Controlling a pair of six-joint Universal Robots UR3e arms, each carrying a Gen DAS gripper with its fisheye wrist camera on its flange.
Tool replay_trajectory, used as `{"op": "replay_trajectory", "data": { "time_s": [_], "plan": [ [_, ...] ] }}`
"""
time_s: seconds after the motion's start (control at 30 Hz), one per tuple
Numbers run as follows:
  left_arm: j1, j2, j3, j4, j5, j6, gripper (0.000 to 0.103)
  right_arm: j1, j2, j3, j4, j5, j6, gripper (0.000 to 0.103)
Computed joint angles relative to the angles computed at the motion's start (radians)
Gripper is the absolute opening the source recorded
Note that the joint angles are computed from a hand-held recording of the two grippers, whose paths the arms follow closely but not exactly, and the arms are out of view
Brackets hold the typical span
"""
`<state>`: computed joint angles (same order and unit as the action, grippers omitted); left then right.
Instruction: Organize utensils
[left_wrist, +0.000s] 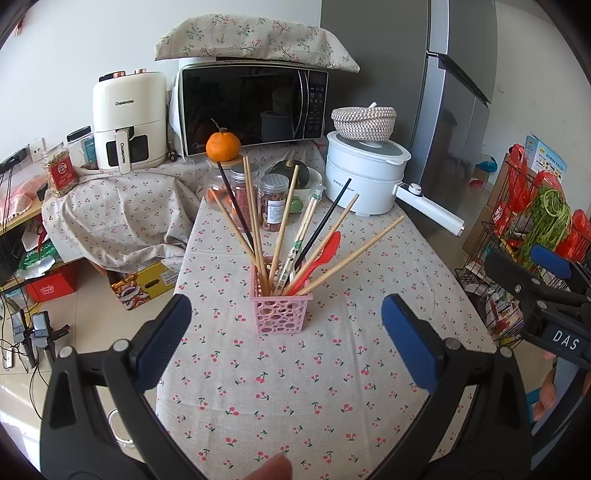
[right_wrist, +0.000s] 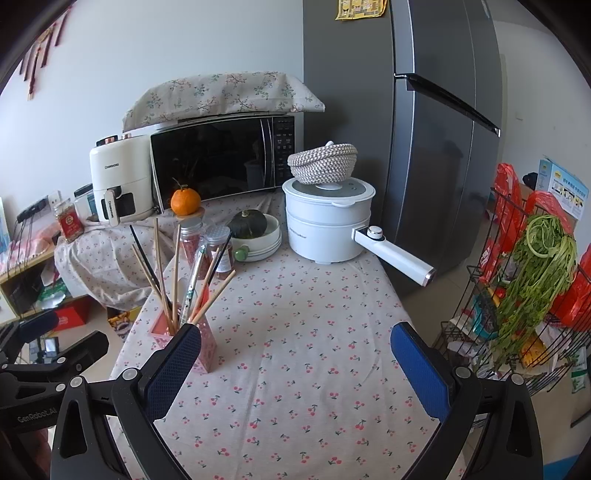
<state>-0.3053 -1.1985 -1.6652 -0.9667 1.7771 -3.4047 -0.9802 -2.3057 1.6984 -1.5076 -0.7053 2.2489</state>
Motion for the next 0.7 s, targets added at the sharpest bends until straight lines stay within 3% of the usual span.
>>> {"op": "replay_trajectory", "data": {
  "time_s": [0.7],
  "plan": [
    [0.003,-0.003,0.002,-0.001,0.008,-0.001,0.102,0.007,-0.002,-0.001,-0.004,-0.004,0.013,0.103]
  ]
}}
